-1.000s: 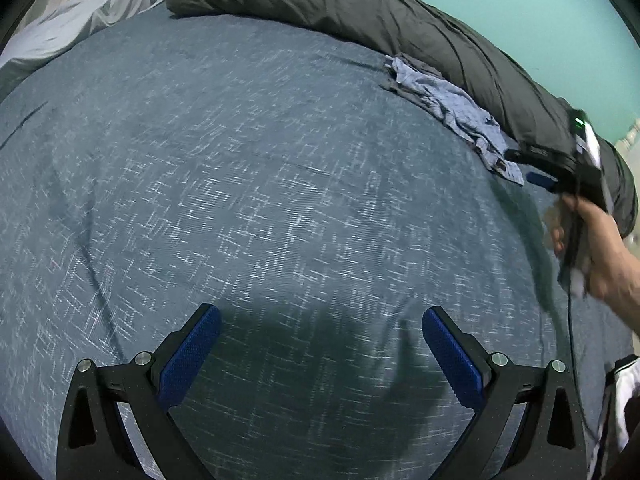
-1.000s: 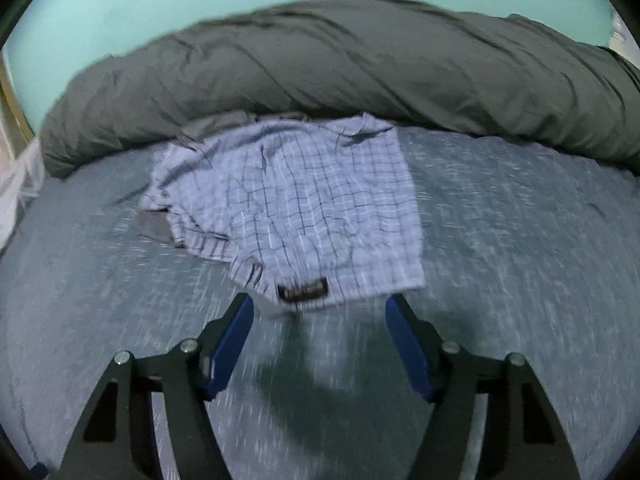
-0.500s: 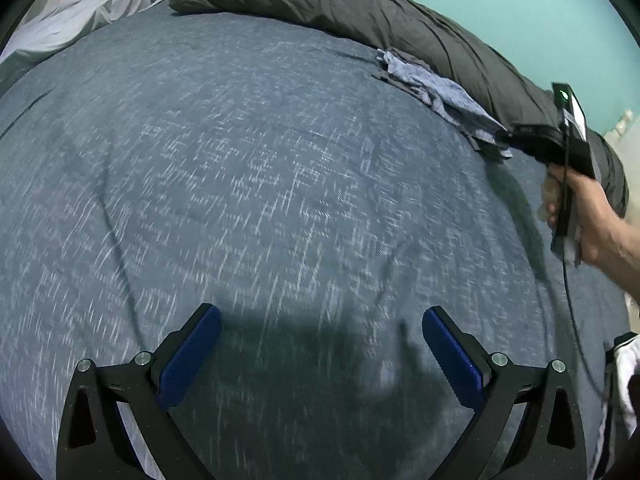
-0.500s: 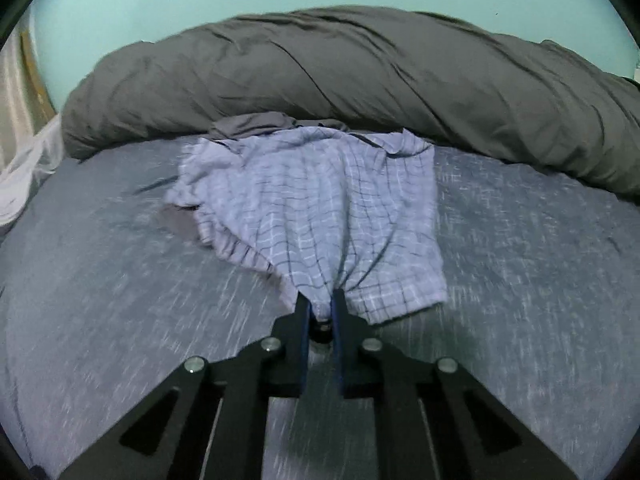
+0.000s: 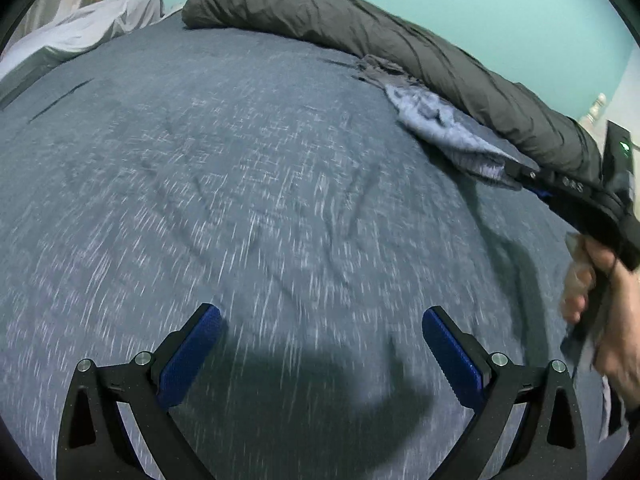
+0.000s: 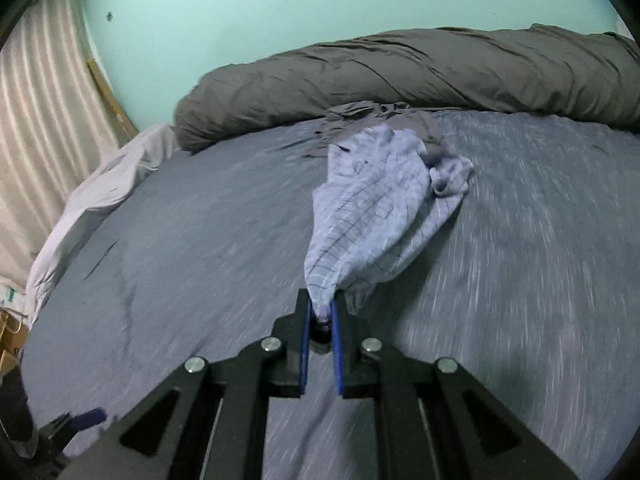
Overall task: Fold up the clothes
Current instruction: 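Lift the plaid shorts with the right gripper and drop them nearer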
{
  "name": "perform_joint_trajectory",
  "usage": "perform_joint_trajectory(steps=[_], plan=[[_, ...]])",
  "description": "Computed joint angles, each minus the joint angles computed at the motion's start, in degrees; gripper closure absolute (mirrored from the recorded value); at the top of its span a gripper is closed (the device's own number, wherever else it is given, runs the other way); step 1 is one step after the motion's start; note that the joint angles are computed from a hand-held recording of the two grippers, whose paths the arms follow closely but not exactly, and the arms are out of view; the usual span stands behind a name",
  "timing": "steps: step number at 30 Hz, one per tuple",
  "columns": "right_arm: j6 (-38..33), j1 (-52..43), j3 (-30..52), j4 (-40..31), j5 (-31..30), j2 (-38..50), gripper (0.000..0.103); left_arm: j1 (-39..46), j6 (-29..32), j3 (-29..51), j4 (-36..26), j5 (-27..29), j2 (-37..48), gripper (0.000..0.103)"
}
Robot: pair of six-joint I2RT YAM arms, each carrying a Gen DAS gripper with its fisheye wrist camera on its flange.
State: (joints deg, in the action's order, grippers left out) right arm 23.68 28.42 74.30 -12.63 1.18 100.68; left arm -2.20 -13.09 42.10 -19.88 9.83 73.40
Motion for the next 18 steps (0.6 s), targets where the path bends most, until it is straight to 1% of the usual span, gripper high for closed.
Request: perform_joint_trajectory(steps=[3, 6, 9, 12, 15, 18], plan=[[1.35, 4.13, -7.34, 1.63, 2.5, -7.26, 0.094, -0.64, -0.22, -2.95, -0.93, 0.25, -5.73, 0.0], [2.17, 7.49, -11.06, 1.69, 5.26, -12.42, 0.094, -1.76, 0.21, -6.09, -2.39, -0.56, -12.28, 0.0], [3.3, 11.44, -14.26, 1.32, 8.7, -17.7, 0.094, -2.8, 0.88, -6.74, -4.52, -0.4, -16.49, 0.0], [5.87, 16.22, -15.77, -1.03, 13.08, -22.7, 0.094, -1.98, 1.95, -7.42, -9.17, -0.1, -23.82, 0.0], [8.59, 22.15, -15.75, -5.42, 18.89, -27.29, 0.094, 1.42, 3.52, -7.54, -15.82, 2.71, -31.64, 0.0], [11.24, 29.49, -12.05, -12.5, 25.95, -29.7, 0.094, 5.08, 5.43, -6.64, -23.33, 5.62, -38.6, 0.0]])
